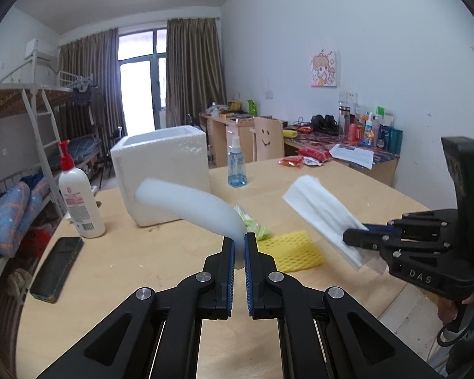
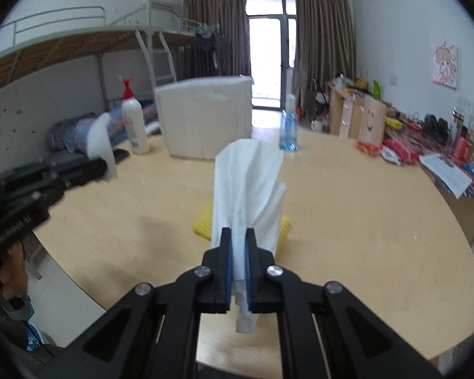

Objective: Organize soft objects
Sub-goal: 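Carry the tissues and foam bar with both tools over the white foam box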

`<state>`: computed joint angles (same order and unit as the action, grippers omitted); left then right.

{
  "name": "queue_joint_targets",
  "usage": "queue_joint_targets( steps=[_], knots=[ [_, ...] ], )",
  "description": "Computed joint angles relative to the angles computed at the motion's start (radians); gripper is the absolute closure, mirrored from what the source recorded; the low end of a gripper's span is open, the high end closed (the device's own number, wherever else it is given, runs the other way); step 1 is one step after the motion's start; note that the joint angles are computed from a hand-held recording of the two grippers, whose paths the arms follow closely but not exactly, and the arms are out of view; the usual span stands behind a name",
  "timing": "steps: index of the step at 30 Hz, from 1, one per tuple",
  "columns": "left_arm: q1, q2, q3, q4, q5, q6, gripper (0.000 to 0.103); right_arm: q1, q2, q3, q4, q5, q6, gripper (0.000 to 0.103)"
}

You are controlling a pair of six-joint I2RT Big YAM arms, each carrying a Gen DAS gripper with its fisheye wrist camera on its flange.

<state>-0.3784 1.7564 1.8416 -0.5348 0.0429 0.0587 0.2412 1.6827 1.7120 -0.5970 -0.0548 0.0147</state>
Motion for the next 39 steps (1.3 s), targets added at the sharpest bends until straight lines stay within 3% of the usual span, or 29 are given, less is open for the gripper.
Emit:
queue_joint_targets(
  steps=[9, 19, 30, 39],
  knots=[
    [0.008, -0.039, -0.037, 0.041, -0.044, 0.002, 0.096, 0.014, 0.026, 0.066, 0.02, -0.078, -0.012, 0.094],
    [0.023, -0.049, -0.025, 0.038, -0.087, -0.004, 0.096, 0.019, 0.074, 0.146, 0.033, -0.16, -0.033, 0.094],
    [0.041, 0.021, 0.112, -0.007, -0.13, -0.027, 0.096, 0.017, 0.146, 0.292, 0.002, -0.165, -0.028, 0.094],
    [0.057, 0.111, 0.296, -0.072, -0.136, -0.029, 0.096, 0.013, 0.22, 0.452, -0.063, -0.177, -0.025, 0.094]
  ],
)
